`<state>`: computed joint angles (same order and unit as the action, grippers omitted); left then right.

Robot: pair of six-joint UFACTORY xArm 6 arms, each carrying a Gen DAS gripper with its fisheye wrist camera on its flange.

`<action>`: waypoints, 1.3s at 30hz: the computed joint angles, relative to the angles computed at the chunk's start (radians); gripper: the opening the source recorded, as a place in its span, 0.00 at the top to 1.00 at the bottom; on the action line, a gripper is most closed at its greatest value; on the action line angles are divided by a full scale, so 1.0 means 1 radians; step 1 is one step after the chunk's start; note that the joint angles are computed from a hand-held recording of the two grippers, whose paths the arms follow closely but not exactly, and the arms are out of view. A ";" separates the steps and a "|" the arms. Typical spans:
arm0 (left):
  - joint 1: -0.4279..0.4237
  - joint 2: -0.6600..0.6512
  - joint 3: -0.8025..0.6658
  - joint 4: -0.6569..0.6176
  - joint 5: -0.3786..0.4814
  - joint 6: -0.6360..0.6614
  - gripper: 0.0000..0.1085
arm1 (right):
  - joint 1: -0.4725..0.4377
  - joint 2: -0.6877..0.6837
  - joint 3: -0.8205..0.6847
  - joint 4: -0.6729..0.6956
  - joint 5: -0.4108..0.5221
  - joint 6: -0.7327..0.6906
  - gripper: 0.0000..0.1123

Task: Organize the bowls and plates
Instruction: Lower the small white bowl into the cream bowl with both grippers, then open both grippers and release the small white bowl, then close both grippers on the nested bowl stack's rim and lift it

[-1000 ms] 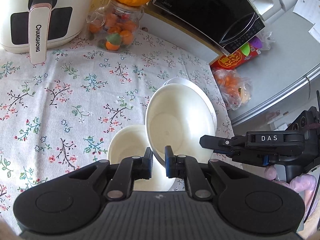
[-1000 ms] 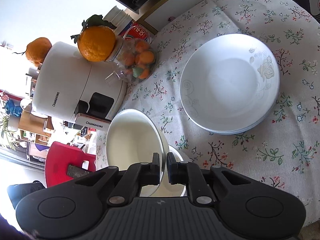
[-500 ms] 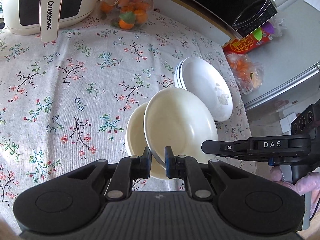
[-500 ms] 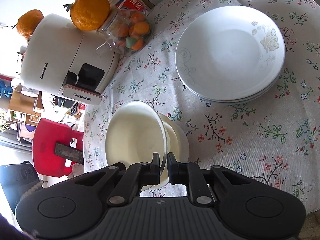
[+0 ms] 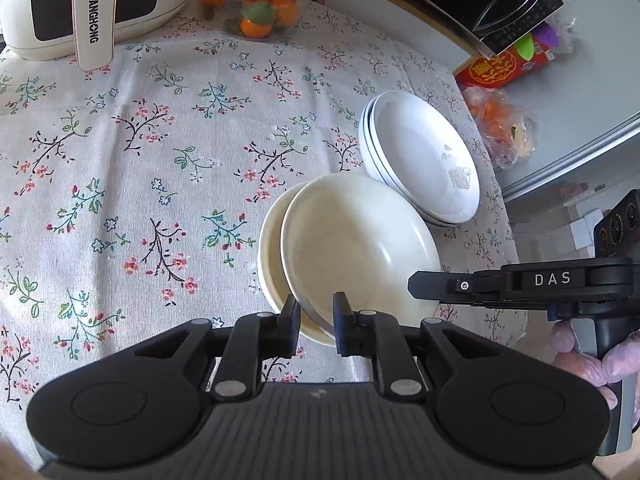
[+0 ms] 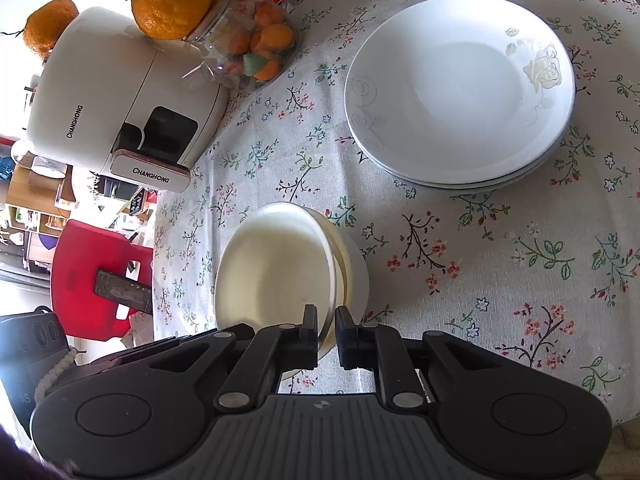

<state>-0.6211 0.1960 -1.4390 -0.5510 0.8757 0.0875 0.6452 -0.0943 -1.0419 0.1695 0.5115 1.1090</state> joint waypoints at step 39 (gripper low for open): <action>-0.024 -0.039 0.036 0.248 -0.094 0.294 0.26 | -0.033 0.006 -0.044 -0.046 0.091 -0.538 0.43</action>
